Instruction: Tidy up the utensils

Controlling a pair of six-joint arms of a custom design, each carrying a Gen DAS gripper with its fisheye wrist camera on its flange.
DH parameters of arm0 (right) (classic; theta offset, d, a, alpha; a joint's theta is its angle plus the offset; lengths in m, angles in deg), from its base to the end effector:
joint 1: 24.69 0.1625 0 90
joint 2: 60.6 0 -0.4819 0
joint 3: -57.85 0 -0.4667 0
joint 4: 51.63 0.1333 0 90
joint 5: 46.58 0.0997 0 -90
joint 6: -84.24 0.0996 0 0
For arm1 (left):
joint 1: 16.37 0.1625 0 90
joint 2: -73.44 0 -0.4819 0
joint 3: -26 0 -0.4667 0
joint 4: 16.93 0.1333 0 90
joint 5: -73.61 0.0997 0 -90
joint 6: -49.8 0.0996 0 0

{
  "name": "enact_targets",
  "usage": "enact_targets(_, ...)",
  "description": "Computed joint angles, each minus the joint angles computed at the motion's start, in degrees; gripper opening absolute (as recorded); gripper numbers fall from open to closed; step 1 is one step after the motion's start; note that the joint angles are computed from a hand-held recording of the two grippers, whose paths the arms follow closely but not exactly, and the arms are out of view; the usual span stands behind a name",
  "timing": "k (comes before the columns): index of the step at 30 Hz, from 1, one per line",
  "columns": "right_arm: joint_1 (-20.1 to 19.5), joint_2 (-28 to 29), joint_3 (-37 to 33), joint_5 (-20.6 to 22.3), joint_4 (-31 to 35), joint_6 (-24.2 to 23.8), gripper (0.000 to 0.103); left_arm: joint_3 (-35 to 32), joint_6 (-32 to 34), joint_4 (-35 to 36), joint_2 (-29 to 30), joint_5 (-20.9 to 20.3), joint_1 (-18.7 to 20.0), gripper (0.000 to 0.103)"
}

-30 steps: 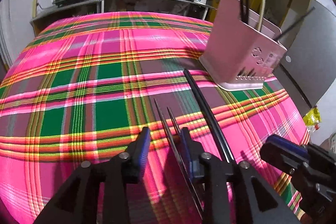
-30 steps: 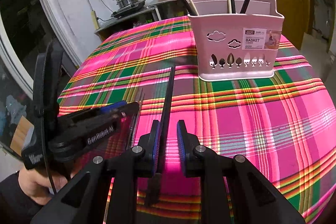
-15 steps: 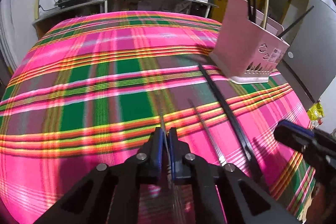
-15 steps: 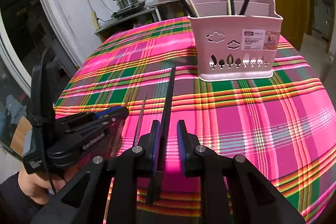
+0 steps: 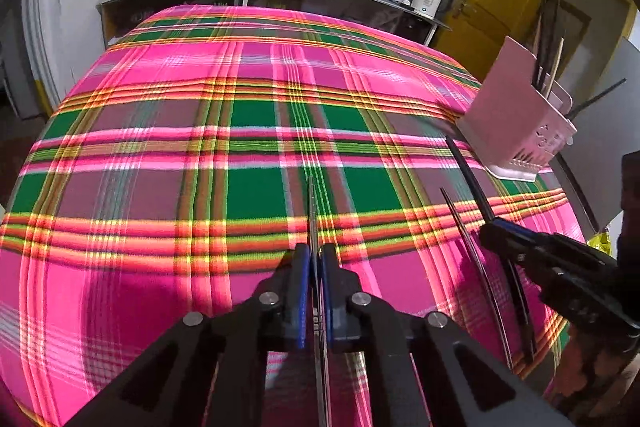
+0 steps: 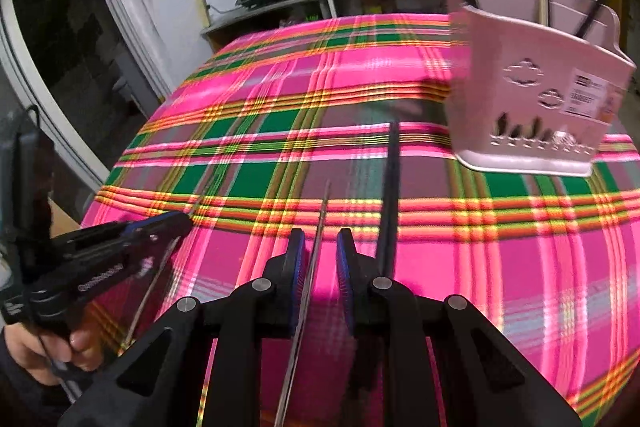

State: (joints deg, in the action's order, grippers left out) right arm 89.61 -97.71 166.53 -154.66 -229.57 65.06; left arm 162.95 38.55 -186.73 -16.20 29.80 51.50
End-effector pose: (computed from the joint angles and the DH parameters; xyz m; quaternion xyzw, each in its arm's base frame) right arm 0.3625 -0.5541 -0.0523 0.3413 -0.9163 0.1474 0.1491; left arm 0.0241 -0.4854 0.2967 -0.0255 0.8896 -0.3546 0.2868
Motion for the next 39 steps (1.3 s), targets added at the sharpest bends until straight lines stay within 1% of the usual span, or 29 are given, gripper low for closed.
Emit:
enact_targets(5, 0.3, 2.5, -3.3, -1.7, 2.6, -0.3, 0.017, -2.1, 1.7, 1.4, 1.8, 0.6, 0.2, 0.011)
enact_targets(10, 0.5, 3.8, -5.1, -2.8, 3.7, -0.4, 0.017, -3.5, 4.0, 1.1, 3.5, 1.4, 0.6, 0.011)
enact_targets(14, 1.1, 4.6, -6.0, -4.6, 4.0, -1.5, 0.016, -4.2, 6.2, 0.6, 4.8, 2.7, 0.4, 0.011)
enact_targets(15, 1.3, 4.8, -6.2, -5.1, 4.1, -1.9, 0.016, -4.4, 6.6, 0.6, 5.1, 3.0, 0.4, 0.01)
enact_targets(16, 1.5, 5.0, -6.3, -5.7, 4.0, -2.2, 0.012, -4.6, 6.9, 0.7, 5.3, 3.3, 0.4, 0.009)
enact_targets(17, 1.7, 5.4, -6.6, -6.7, 3.7, -2.6, 0.009, -4.9, 7.1, 1.2, 5.5, 3.6, 0.4, 0.006)
enact_targets(18, 1.8, 5.5, -6.8, -6.9, 3.8, -2.7, 0.008, -5.1, 6.8, 1.8, 5.5, 3.7, 0.4, 0.004)
enact_targets(21, 1.6, 5.1, -7.6, -6.1, 6.3, -1.0, 0.005, -5.7, 4.8, 3.9, 4.4, 1.5, 1.0, 0.004)
enact_targets(23, 1.3, 4.4, -7.6, -4.5, 7.7, -0.1, 0.004, -5.1, 5.0, 3.0, 3.5, 1.6, 0.5, 0.004)
enact_targets(26, 1.6, 3.3, -6.7, -3.2, 6.7, -0.3, 0.004, -4.2, 4.5, 2.4, 1.4, 0.8, -0.6, 0.004)
enact_targets(33, 2.8, -0.2, -4.9, -0.3, 3.9, -0.2, 0.004, -2.7, 5.6, 0.9, -3.1, 1.4, -5.0, 0.004)
enact_targets(39, 4.0, -3.3, -3.1, 1.5, 1.2, -0.2, 0.004, -2.0, 5.2, 1.4, -6.5, 1.9, -8.9, 0.004)
